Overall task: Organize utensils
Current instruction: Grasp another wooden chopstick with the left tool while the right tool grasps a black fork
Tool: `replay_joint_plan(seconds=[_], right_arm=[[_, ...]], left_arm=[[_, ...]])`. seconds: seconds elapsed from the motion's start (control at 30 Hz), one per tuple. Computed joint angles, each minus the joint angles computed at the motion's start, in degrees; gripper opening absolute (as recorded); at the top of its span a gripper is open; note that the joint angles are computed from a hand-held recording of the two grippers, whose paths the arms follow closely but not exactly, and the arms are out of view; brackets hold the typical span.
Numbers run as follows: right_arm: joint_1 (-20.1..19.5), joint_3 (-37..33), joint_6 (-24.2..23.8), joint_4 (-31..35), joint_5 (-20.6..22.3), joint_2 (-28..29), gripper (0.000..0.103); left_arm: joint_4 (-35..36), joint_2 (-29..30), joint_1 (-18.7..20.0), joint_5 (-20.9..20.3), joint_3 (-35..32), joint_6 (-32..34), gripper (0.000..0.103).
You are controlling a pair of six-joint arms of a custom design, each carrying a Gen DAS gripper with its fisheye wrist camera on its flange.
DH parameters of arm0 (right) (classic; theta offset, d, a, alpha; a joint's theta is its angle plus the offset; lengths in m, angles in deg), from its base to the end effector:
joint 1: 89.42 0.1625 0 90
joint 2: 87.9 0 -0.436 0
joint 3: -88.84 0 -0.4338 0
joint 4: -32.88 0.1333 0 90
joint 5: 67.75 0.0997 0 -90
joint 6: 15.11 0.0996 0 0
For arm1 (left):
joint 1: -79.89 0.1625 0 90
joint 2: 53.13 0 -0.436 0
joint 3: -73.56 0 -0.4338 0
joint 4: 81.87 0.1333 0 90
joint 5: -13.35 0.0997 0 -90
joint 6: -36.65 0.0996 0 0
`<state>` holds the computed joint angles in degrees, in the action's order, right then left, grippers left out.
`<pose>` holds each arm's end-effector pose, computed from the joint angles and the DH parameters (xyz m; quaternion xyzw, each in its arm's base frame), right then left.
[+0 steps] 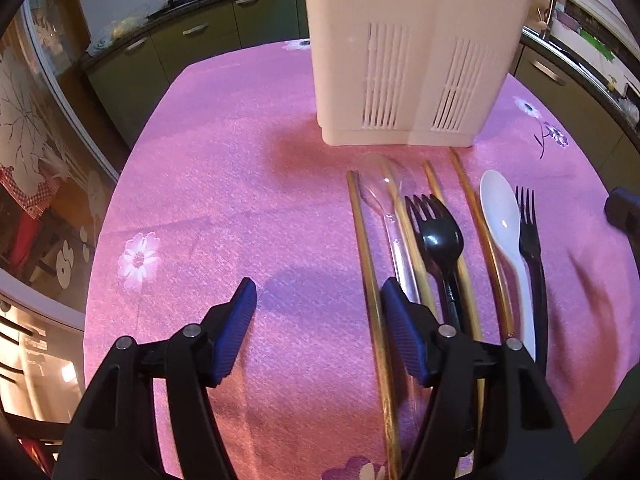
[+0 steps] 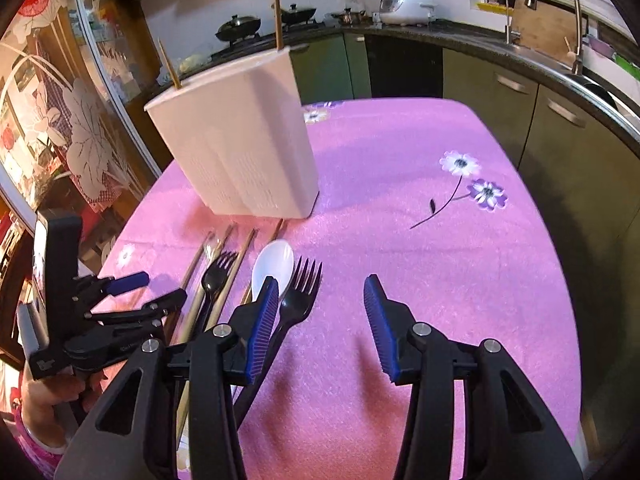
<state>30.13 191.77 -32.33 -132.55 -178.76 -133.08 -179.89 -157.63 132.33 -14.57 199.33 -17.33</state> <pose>0.4114 -0.5278 0.0466 0.3599 -0.9029 0.1696 0.1629 -0.0571 -0.4373 0.3590 -0.0627 0.8509 -0.2981 0.4281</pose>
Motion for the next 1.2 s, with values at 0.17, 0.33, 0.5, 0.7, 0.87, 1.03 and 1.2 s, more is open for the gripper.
replay_joint_plan(seconds=[0.17,0.33,0.5,0.7,0.87,1.03,1.2], right_arm=[[-0.04,-1.04,0.26,3.49,-1.39,2.36,0.045],[0.66,-1.42,0.19,2.70,-4.61,4.93,0.045],[1.60,-2.53,-0.46,2.07,-8.33,7.18,0.045],[2.15,-4.87,-0.75,2.34,-10.16,9.47,0.047],[2.31,-6.66,-0.82,3.36,-10.36,10.62,0.027],[1.85,-6.25,0.10,4.01,-8.35,9.47,0.027],[1.45,-4.28,0.25,1.84,-4.52,6.67,0.026]], left_arm=[[-0.33,-1.17,0.60,-0.36,0.09,0.72,0.061],[-0.76,-2.22,0.80,-0.64,0.50,1.30,0.061],[-1.16,-1.87,0.61,-0.09,0.73,1.72,0.062],[-1.06,-1.81,0.40,0.30,0.88,2.17,0.062],[-3.95,-0.91,1.35,-0.29,0.42,4.72,0.062],[-6.07,0.02,2.16,-0.69,-0.15,6.82,0.062],[-10.61,0.12,2.56,-1.34,0.29,10.19,0.044]])
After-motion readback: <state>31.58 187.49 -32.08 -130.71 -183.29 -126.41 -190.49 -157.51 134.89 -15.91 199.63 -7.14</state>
